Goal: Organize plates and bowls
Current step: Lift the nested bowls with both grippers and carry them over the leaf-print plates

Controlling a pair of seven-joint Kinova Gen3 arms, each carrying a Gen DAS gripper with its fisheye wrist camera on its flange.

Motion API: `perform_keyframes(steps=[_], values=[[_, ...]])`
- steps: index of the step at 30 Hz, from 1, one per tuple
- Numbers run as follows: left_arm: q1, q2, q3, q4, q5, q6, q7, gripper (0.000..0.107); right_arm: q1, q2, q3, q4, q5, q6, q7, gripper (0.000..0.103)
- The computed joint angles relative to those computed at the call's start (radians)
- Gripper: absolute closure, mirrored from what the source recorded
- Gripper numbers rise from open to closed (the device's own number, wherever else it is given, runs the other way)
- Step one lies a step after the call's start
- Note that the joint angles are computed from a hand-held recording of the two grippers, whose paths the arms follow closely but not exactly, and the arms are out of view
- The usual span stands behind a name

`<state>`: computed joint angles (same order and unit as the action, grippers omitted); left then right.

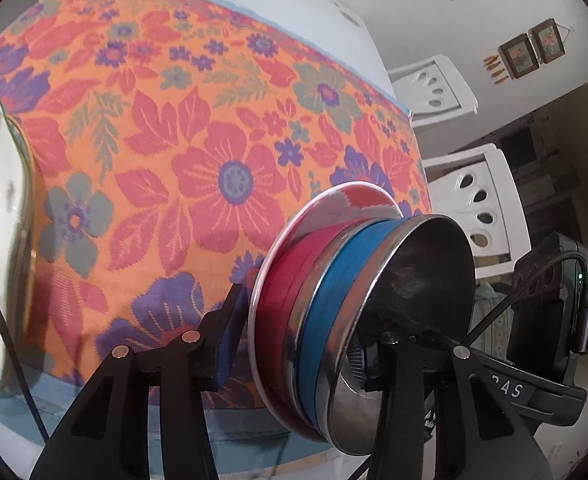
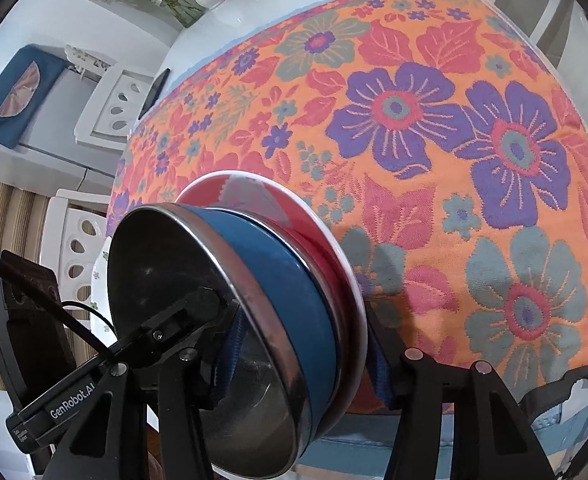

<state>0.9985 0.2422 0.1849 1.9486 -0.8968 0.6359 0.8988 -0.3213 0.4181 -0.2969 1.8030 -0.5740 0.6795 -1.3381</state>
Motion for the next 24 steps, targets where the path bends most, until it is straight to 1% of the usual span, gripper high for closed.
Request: perform_keyframes(steps=[3,7,11,13,18,20,24], values=[[0.002,-0.017,0.012,-0.020,0.020,0.058,-0.023,0.066,0.000,-0.013,-0.005,-0.009,-0.010,0.008,-0.001,0.049],[0.006,-0.048,0.038,-0.035,0.022,0.144,-0.010,0.066,-0.021,-0.037,-0.003,-0.036,-0.001,0.020,-0.008,0.049],[0.000,-0.096,0.083,-0.032,0.024,0.245,0.017,0.066,-0.067,-0.056,-0.002,-0.077,0.023,0.030,-0.031,0.049],[-0.004,-0.130,0.115,-0.028,0.039,0.314,0.023,0.066,-0.095,-0.058,-0.005,-0.104,0.034,0.039,-0.049,0.049],[-0.018,-0.230,0.202,0.016,0.096,0.469,0.059,0.066,-0.197,-0.034,-0.017,-0.191,0.079,0.054,-0.115,0.049],[-0.029,-0.281,0.236,0.051,0.128,0.506,0.065,0.066,-0.247,-0.020,-0.018,-0.223,0.106,0.051,-0.157,0.049],[-0.057,-0.386,0.287,0.133,0.207,0.528,0.057,0.066,-0.364,0.021,-0.012,-0.281,0.174,0.034,-0.274,0.050]])
